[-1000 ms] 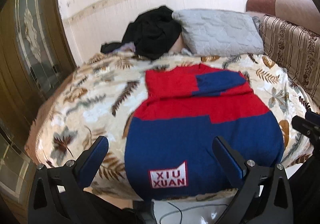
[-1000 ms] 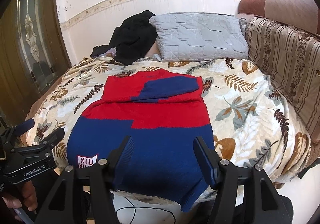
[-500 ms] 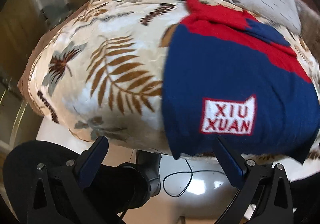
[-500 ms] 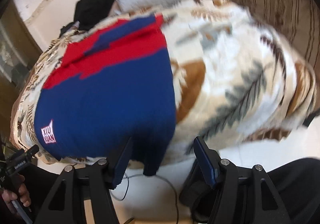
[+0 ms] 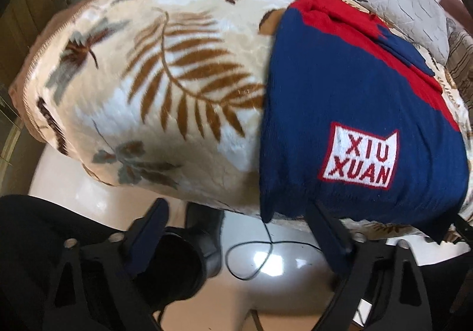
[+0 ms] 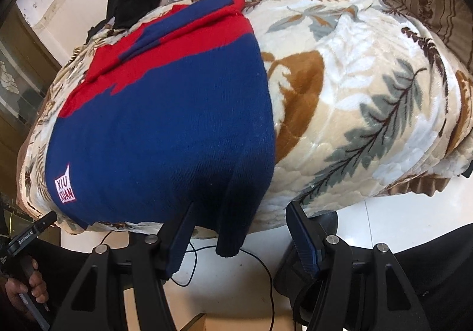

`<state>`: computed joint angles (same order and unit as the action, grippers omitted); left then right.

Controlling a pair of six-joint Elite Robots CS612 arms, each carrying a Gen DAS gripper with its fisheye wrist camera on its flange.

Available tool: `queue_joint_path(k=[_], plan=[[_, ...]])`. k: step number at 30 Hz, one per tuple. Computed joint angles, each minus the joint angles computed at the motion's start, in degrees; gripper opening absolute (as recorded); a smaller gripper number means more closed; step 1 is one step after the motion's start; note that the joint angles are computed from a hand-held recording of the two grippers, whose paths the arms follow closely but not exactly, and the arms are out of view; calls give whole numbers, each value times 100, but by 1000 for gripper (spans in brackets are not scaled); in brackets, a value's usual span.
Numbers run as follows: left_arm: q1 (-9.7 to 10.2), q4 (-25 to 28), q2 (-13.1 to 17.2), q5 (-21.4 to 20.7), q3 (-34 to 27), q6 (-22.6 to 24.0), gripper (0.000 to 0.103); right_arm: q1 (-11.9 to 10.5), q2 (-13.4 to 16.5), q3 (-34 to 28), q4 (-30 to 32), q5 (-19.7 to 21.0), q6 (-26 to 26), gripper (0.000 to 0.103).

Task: Fold small clothes

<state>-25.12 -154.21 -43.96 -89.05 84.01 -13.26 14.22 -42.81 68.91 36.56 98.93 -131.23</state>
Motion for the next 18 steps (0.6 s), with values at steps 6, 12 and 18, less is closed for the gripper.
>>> queue_joint_path(k=[6, 12, 18], plan=[[66, 57, 91, -667, -91, 58, 81, -17, 79, -91, 85, -1, 49, 67], [105, 260, 221, -1119, -269, 15, 81, -25, 125, -123, 177, 42, 173, 67], [240, 86, 419, -2006, -447, -104, 46, -95, 84, 1, 59, -139, 413, 67]])
